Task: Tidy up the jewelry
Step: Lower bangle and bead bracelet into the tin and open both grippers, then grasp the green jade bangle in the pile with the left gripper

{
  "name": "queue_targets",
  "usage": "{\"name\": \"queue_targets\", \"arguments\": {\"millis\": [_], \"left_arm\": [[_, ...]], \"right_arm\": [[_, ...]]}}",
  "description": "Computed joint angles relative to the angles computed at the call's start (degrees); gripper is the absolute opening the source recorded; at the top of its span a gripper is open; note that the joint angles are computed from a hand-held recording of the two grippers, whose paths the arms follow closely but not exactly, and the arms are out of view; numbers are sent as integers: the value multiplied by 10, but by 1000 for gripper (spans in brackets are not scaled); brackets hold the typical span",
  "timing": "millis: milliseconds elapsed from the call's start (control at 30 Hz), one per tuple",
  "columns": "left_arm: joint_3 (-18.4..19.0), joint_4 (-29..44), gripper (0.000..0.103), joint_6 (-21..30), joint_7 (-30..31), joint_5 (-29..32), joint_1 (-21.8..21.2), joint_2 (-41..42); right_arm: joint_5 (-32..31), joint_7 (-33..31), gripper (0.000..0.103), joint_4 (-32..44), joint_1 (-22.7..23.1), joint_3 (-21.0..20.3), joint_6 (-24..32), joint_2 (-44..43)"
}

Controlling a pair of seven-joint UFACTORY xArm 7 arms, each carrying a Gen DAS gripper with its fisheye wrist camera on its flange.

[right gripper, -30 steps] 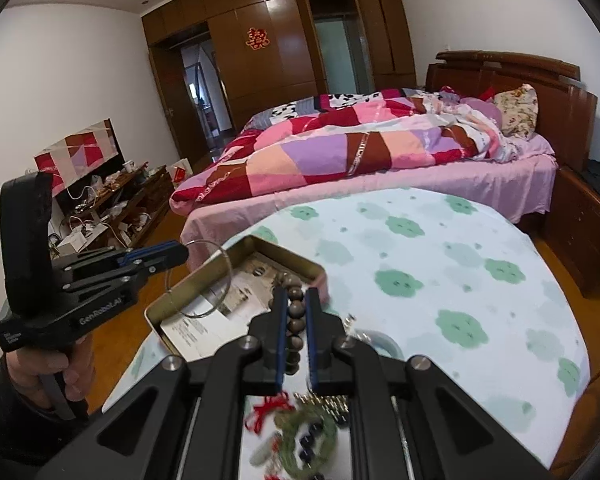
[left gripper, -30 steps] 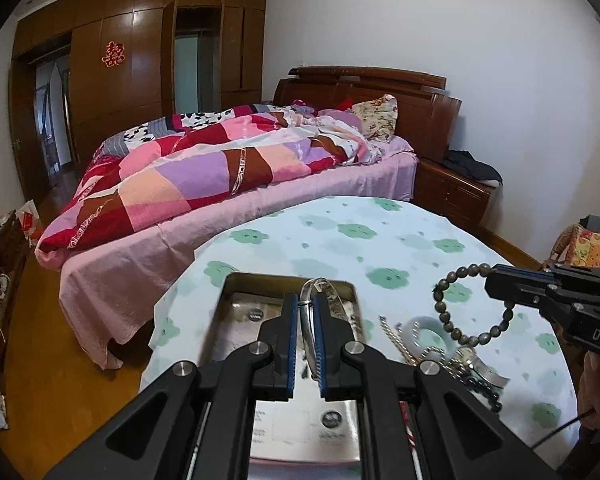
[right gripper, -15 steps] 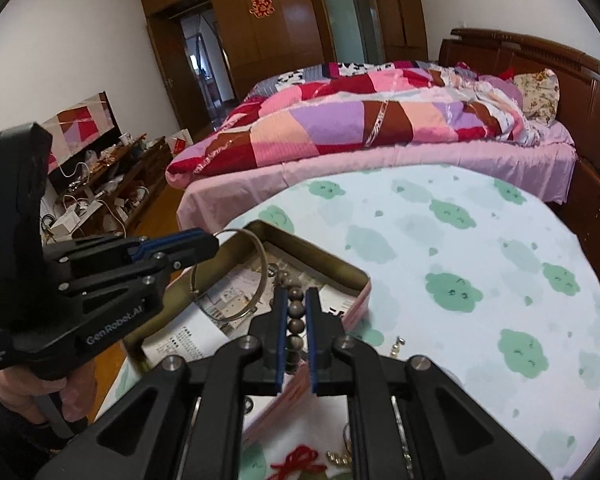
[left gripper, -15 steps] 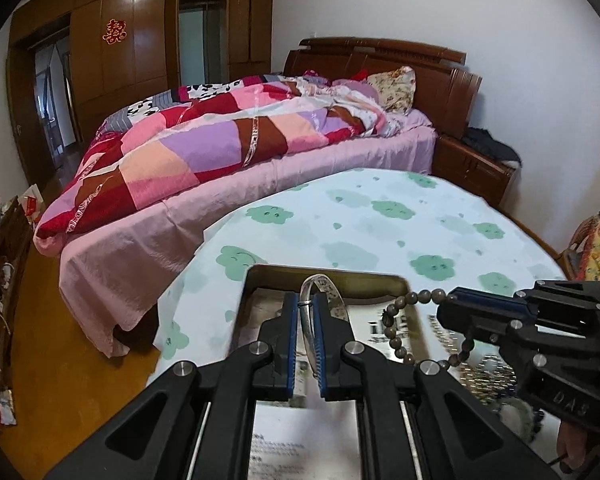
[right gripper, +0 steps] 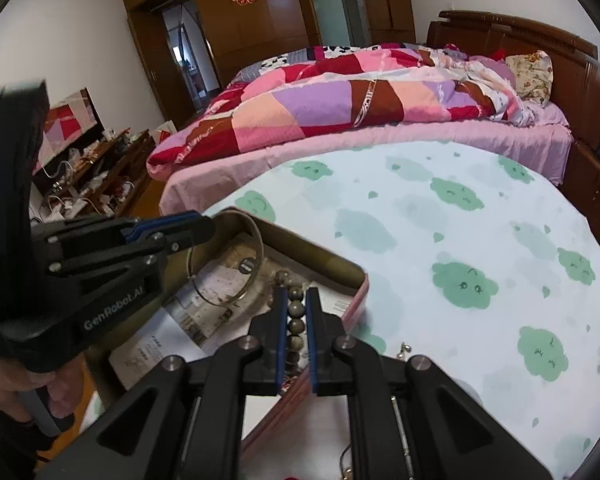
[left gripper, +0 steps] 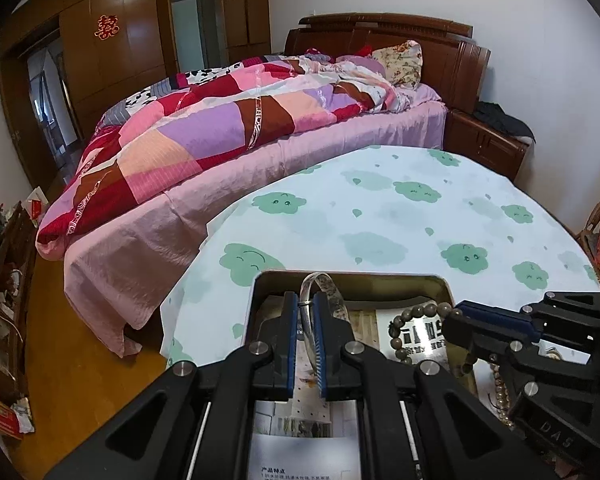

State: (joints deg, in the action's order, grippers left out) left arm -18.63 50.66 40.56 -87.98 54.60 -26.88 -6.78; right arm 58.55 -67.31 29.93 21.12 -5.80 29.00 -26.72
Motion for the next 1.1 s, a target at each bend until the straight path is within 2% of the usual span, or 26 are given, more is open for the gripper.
{"name": "queue_targets", "arguments": {"millis": [200,433,500,533,567,600,733,800,867,1100], "left_arm": [[8,0,8,-2,10,-12,4,6],[5,1,11,11,8,-12,1,2],[-2,5,35,28,-2,-3,-2,-1],[-5,5,59,35,-8,2,-4,-3],[-10,4,74,44,-23,16,-6,-7],[-16,0,76,46,-43,38,-8,-15],[-20,1,76,44,-39,35,-12,-20],[-25,4,76,56,-44,37,-14,-18],[-30,6,76,71,-51,38,-19,-15],[-51,-7,76,96,-94,42,-44,-30]], "right_arm": [[-6,8,12,0,1,10,-19,14],[3,12,18,-7,6,4,-21,6],[4,11,28,-12,6,2,-22,1],[6,11,32,-13,6,-2,-19,-1],[11,9,40,-16,5,-7,-15,-7],[14,8,41,-17,4,-9,-14,-10],[11,12,41,-23,-3,-13,-6,-25],[12,15,57,-26,-6,-16,-7,-34],[18,13,63,-31,-6,-23,-8,-48],[-31,21,63,-63,-35,-50,16,-110]]}}
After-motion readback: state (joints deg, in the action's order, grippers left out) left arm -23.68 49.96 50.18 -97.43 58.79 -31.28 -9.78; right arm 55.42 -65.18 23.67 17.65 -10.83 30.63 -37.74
